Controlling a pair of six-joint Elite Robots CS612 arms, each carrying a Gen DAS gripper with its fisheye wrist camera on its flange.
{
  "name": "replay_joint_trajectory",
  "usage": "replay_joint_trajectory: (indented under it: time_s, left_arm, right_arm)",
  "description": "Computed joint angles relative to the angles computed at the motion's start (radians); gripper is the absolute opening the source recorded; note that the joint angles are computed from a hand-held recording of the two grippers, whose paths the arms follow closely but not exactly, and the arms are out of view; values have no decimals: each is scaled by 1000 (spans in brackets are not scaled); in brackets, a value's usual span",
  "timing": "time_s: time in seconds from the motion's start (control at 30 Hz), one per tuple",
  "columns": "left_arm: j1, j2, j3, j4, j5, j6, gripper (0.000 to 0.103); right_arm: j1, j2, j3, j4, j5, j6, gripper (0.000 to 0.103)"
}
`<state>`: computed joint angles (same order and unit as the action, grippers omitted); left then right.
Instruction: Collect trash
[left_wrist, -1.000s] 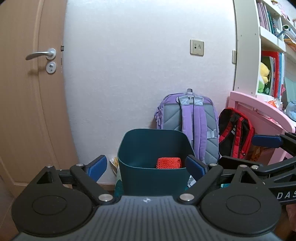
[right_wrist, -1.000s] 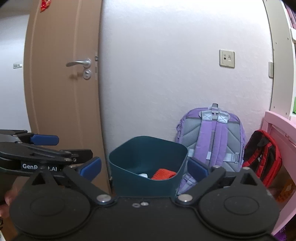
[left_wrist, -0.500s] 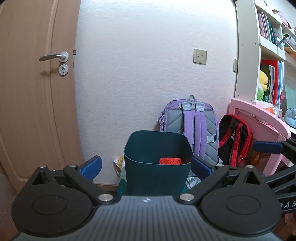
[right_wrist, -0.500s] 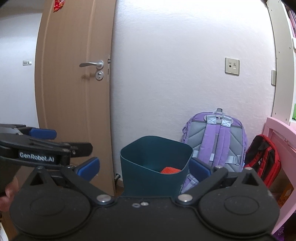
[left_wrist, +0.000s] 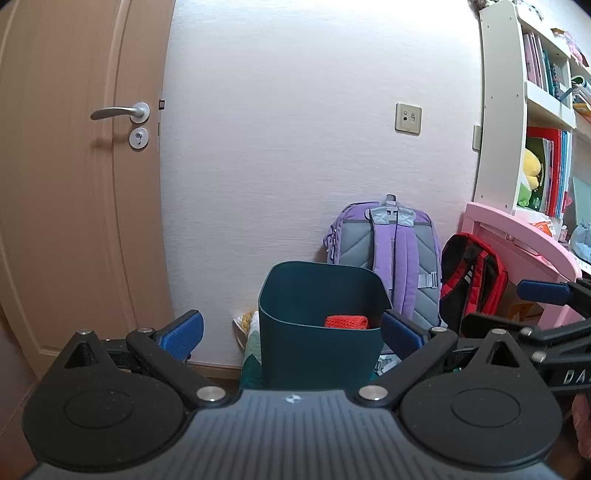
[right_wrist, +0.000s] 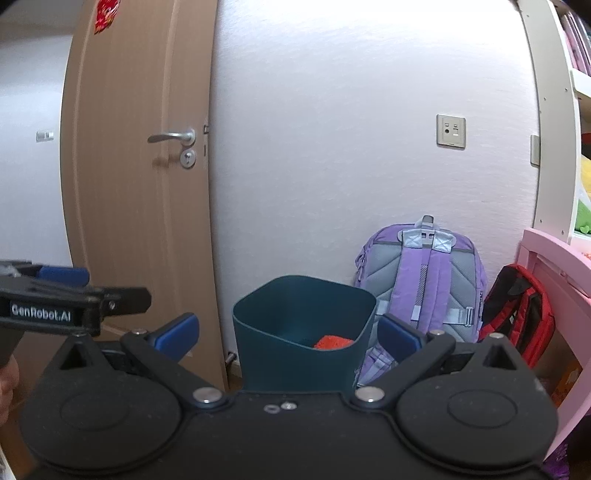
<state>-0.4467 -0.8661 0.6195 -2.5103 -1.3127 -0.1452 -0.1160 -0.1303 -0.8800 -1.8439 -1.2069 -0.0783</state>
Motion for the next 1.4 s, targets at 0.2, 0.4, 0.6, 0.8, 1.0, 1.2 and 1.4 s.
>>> replay_joint_trajectory:
  time_s: [0.2,0.4,0.6,0.8,1.0,1.2,1.4]
  left_arm:
    - [-1,-3,2,-4,9,2,103]
    - [0,-2,-3,2,9,-1,103]
    - [1,-4,0,-1,3,1,103]
    - [0,-7,2,-2,2,4,103]
    - [0,-4,-7,6,-2,4,103]
    - [-1,7,-36,16,-1,17,103]
    - [0,18,-67,28,-4,10,103]
  right_arm:
    - [-3,-6,7,-9,9,28,103]
    - [-4,-8,8,-7,11,40,103]
    - [-8,-9,8,-11,20,45,103]
    - [-7,-9,7,-12,28,42,103]
    - [-8,-10,8,-8,34,37,103]
    - [-7,-17,18,-18,32,35,103]
    - [-5,-24,27,-23,32,32,103]
